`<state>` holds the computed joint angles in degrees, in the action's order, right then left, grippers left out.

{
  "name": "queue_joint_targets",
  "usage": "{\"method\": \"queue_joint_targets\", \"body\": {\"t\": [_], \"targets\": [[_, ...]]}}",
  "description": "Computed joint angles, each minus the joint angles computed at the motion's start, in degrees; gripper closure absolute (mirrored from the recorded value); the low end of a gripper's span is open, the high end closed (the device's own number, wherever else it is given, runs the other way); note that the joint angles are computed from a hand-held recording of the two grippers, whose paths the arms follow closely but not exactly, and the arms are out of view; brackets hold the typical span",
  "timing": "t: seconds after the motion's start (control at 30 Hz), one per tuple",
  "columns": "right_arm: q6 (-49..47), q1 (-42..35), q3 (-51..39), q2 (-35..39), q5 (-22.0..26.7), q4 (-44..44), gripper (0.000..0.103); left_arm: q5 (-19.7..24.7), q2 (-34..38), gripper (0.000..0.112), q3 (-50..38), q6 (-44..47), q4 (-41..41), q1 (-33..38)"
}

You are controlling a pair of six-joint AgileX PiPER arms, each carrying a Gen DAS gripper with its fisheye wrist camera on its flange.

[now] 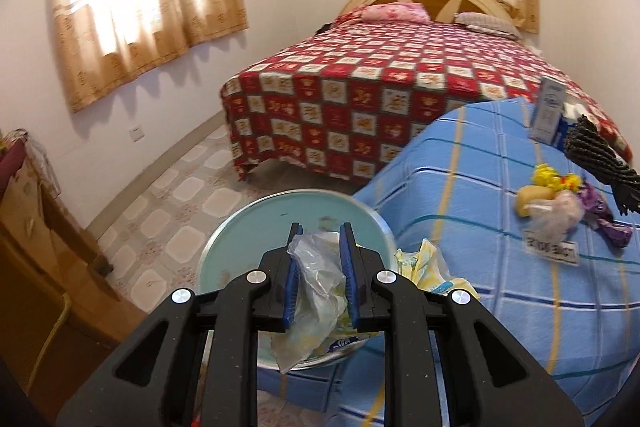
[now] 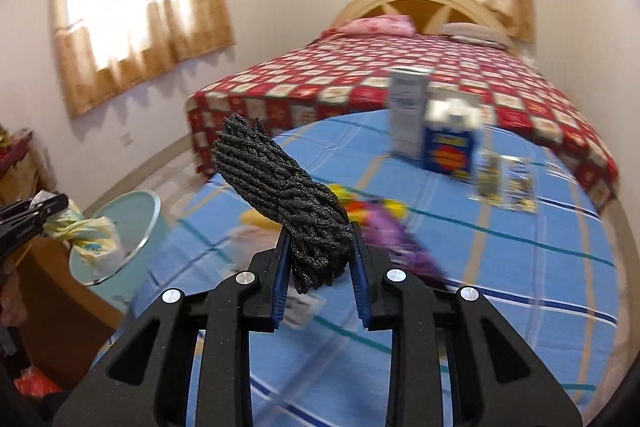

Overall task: Collect trash
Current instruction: 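Carry the clear bag and black scrubber over the blue bin with both grippers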

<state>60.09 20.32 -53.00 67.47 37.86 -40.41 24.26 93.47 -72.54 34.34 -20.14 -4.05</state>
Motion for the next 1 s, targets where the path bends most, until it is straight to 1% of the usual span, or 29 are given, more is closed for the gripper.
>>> {"method": "queue_joint_targets", "body": {"t": [0.27,0.5,0.63,0.73,1.0], "targets": [[0.3,6.6,-10.1,13.3,-1.1,-1.8,0.075,-1.5,3.0,0.093,-1.4,0.6,0.9,6.2],[-4.0,9.7,-20.3,23.8,-0.6,-0.1,0.075,-3.2,5.3,0.093,-2.7,-0.9,2.7,9.1],[-6.1,10.5,-24.4,27.8,-0.2,1.2,0.075,-4.3,6.2,0.093,-3.0,-2.6,4.6,9.7],[-8.6,10.7,-27.8,30.8,0.0,2.7,0.075,-5.2,6.8,0.093,-3.1,-5.4,7.7,9.8],[-14.1,11.5,-35.9,37.5,1.7,6.2,0.075,-4.6,9.1,0.093,-4.9,-8.6,10.8,10.8]]}}
